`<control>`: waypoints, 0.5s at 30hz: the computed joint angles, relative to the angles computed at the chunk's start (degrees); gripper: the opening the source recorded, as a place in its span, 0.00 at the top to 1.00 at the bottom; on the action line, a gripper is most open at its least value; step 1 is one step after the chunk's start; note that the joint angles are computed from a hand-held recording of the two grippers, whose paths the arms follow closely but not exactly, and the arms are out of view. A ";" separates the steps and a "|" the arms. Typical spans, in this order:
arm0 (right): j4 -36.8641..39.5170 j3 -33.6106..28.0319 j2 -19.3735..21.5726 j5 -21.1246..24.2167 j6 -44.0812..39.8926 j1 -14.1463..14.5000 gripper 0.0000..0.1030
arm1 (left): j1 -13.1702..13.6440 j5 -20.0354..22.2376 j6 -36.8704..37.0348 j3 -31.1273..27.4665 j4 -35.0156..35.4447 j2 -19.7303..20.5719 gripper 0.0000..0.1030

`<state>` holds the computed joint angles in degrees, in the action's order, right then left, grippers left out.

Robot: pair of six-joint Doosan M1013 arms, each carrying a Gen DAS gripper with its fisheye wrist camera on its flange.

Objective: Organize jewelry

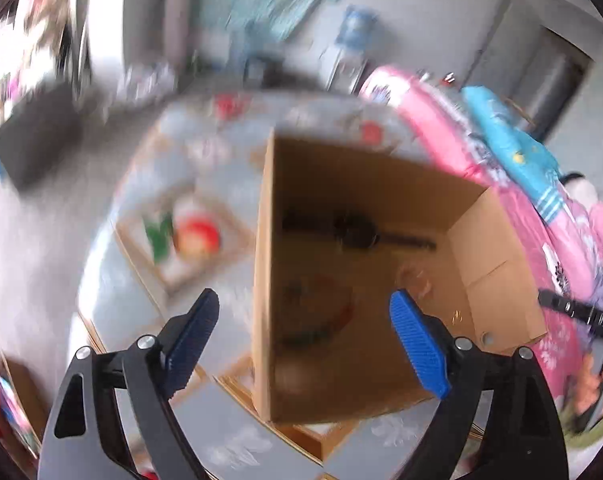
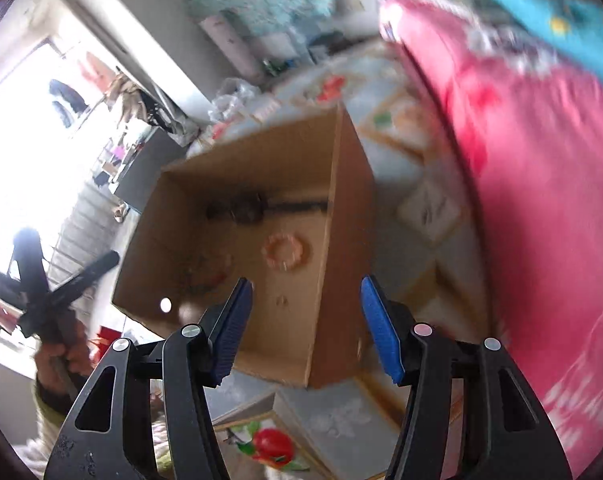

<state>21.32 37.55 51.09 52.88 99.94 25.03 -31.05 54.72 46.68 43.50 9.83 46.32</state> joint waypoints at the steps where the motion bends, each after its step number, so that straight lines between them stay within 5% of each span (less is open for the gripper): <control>1: 0.68 -0.04 0.48 0.75 0.07 0.11 0.47 | 0.39 -1.24 0.42 1.01 -3.09 -0.14 0.17; 4: 1.43 -2.82 2.16 3.91 -0.19 0.51 0.47 | 0.52 -4.65 0.48 3.85 -8.12 -0.97 0.17; 9: -2.32 -2.86 1.83 3.86 0.83 1.39 0.49 | -1.14 -3.08 -3.62 3.60 -1.54 -1.13 0.17; 15: -3.58 -1.35 1.17 3.57 0.66 1.38 0.50 | -1.92 -5.39 -3.33 8.19 -2.38 -3.92 0.17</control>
<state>17.74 36.20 52.26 56.45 100.60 26.41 -32.98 49.33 43.35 51.69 7.46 42.39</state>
